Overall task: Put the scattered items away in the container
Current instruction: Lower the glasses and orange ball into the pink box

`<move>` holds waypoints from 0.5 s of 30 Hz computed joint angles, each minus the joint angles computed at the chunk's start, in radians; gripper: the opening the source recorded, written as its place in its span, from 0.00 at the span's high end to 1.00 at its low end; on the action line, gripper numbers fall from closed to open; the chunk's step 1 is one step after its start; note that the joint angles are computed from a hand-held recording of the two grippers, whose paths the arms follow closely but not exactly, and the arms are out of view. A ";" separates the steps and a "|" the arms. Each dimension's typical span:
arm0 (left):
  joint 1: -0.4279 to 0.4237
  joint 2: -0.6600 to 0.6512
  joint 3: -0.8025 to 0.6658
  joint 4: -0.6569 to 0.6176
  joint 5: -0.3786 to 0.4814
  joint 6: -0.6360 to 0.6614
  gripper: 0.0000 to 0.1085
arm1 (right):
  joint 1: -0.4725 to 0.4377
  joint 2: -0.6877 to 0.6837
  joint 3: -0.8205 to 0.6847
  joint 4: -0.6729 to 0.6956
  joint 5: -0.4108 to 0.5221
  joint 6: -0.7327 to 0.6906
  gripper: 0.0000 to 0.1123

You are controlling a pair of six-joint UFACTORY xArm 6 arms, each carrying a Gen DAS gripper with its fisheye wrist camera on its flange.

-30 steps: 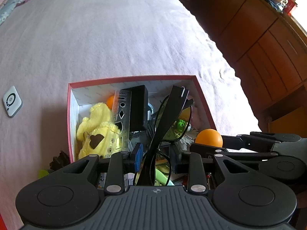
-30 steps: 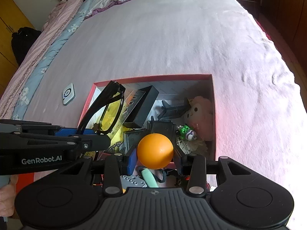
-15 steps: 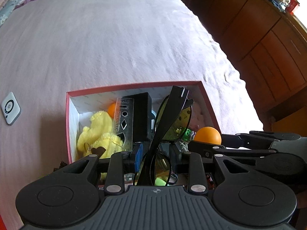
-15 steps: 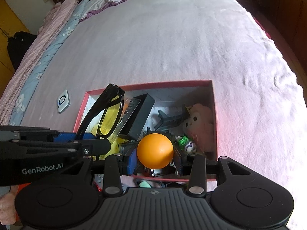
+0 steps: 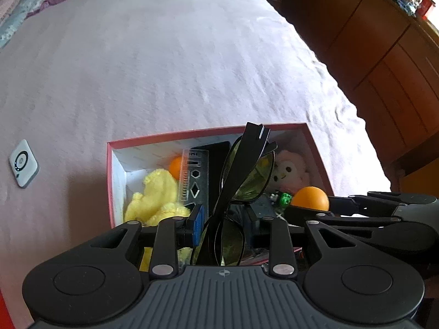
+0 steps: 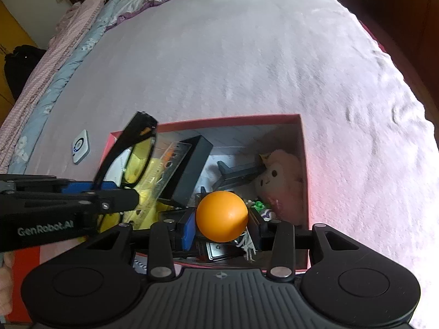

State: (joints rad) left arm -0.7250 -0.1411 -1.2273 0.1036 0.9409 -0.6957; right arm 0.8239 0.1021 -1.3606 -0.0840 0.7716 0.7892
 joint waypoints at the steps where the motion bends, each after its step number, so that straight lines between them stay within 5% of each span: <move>1: 0.003 0.000 0.001 0.001 -0.001 -0.001 0.72 | -0.002 0.001 0.001 -0.001 0.001 0.001 0.62; 15: 0.062 0.020 0.004 0.024 -0.019 -0.043 0.72 | -0.055 0.083 -0.086 -0.022 0.024 -0.055 0.62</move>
State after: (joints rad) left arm -0.6633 -0.1210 -1.2229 0.1271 0.9220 -0.7391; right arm 0.7689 0.1850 -1.4470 -0.1056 0.7957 0.7338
